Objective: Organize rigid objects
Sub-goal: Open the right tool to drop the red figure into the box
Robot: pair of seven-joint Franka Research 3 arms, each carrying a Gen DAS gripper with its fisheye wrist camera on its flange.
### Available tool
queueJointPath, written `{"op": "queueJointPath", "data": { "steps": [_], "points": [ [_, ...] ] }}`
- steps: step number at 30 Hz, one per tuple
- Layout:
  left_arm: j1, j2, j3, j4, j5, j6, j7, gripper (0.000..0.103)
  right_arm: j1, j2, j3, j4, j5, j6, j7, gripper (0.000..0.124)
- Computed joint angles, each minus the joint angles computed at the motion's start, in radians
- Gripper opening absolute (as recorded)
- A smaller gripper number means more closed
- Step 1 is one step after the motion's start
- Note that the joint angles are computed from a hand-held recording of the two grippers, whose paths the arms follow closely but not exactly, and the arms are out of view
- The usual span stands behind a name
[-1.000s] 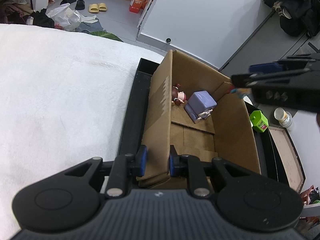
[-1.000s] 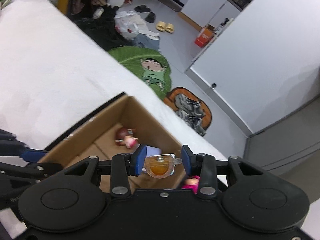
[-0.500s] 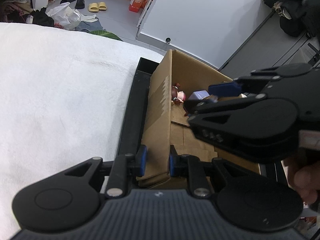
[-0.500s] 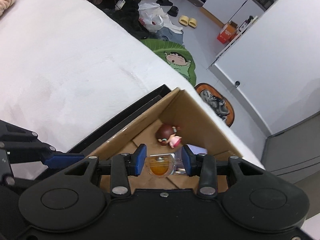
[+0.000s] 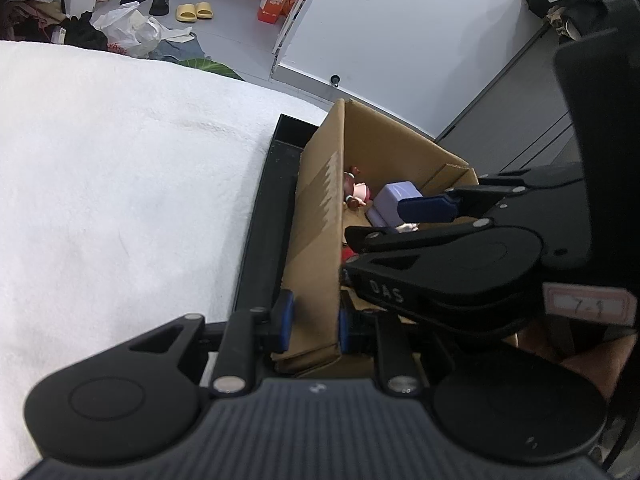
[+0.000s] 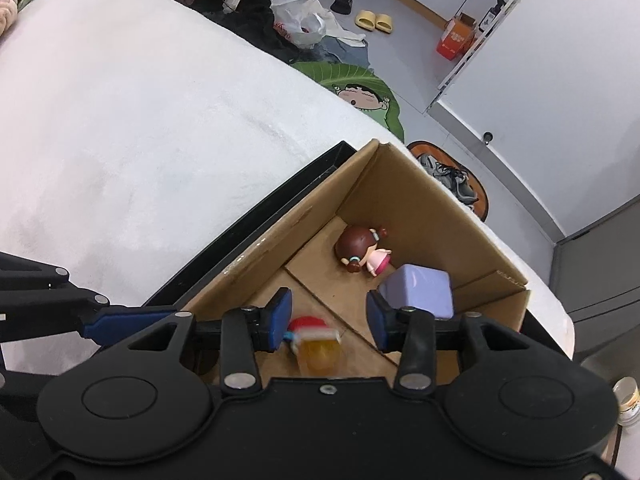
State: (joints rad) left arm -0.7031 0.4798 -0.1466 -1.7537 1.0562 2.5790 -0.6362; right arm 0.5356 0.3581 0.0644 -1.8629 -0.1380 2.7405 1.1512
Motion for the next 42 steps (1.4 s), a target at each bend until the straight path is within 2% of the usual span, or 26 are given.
{"op": "queueJointPath", "data": {
  "steps": [9, 16, 21, 27, 42],
  "points": [
    [-0.001, -0.001, 0.001, -0.003, 0.004, 0.000, -0.004, 0.020, -0.017, -0.053, 0.001, -0.027, -0.011, -0.017, -0.022, 0.043],
    [-0.001, -0.001, -0.001, -0.001, 0.003, -0.004, 0.000, 0.020, -0.060, -0.107, 0.022, -0.065, 0.051, -0.005, -0.069, 0.043],
    [-0.001, -0.001, -0.002, 0.001, -0.001, -0.007, 0.005, 0.020, -0.087, -0.143, 0.026, -0.104, 0.092, 0.035, -0.083, 0.053],
    [-0.005, -0.001, -0.002, 0.003, 0.000, -0.015, 0.007, 0.020, -0.142, -0.173, 0.046, -0.129, 0.214, 0.072, -0.158, 0.057],
    [-0.004, 0.001, -0.006, 0.008, -0.013, -0.022, 0.020, 0.020, -0.221, -0.144, -0.011, -0.149, 0.263, 0.135, -0.155, 0.059]
  ]
}}
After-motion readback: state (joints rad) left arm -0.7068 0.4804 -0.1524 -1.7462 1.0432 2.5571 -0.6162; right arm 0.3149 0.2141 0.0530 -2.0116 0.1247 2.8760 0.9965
